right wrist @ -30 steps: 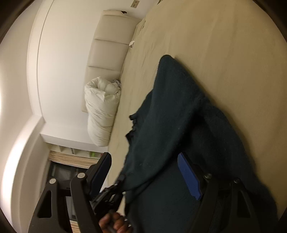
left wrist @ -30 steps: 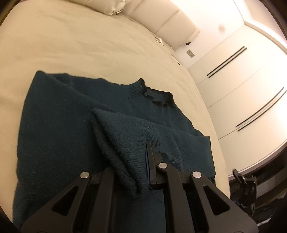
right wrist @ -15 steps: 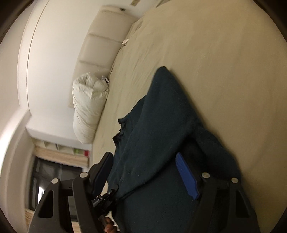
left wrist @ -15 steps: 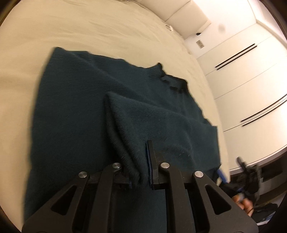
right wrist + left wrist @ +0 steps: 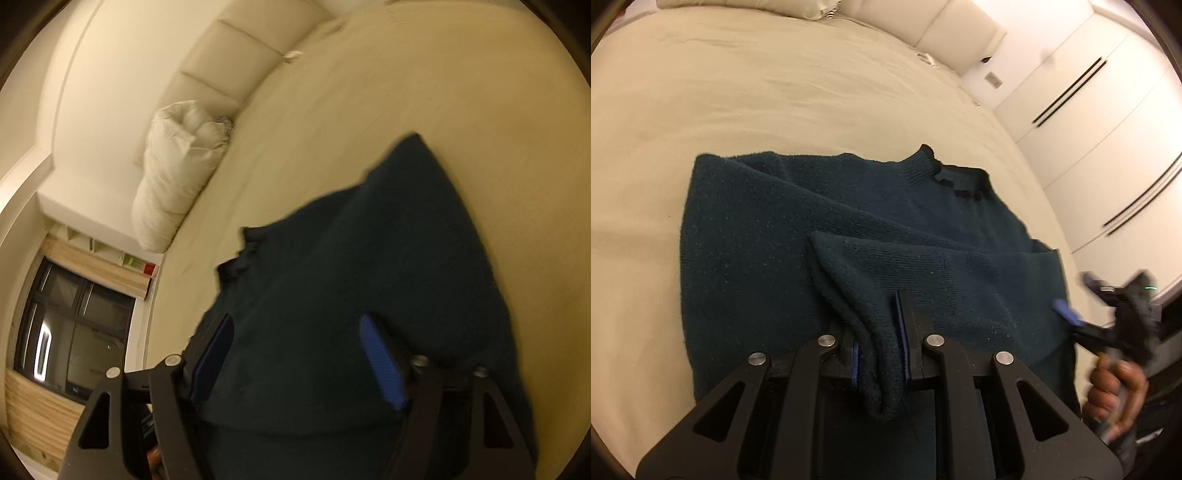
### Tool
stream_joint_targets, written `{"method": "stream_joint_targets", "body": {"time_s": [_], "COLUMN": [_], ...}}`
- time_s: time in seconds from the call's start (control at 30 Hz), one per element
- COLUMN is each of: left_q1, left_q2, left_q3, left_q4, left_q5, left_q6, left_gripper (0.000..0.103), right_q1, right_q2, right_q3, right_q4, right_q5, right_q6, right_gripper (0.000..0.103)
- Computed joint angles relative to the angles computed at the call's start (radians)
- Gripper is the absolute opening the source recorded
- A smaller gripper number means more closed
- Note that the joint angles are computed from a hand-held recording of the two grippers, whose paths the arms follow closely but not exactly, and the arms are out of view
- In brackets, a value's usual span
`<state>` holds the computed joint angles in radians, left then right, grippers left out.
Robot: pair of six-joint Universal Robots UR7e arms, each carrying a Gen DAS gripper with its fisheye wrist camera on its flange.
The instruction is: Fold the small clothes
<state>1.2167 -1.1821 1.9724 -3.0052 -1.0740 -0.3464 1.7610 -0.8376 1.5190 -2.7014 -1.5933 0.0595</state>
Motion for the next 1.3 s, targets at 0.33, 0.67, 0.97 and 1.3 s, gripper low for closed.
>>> {"method": "stream_joint_targets", "body": {"time_s": [0.33,0.67,0.97,1.3], "left_q1": [0.027,-0.096,0.03,-0.306], "left_q2": [-0.143,-0.118,-0.054,-0.43], "left_q3": [0.09,0.07,0.053,0.389], "left_q4": [0.016,-0.019,-0.067,0.101], "left_q5": [-0.041,0.124,-0.067,0.389], "left_q6": [-0.127,-0.042,0.035,0.001], "left_gripper": [0.014,0.014,0.014,0.021], "right_q1": [-0.112,-0.015,-0.126,0.058], "right_q2": [-0.071,-0.097,-0.11,-0.502], "right_q3": [0.015,0.067,0.115,0.478], "right_q4": [-0.081,-0.038,-0.029,-0.321], "right_q5": [0.029,0.174,0.172,-0.215], "right_q6": [0.076,-0.08,-0.016,-0.549], "right_gripper": [0.016,0.05,0.0,0.096]}}
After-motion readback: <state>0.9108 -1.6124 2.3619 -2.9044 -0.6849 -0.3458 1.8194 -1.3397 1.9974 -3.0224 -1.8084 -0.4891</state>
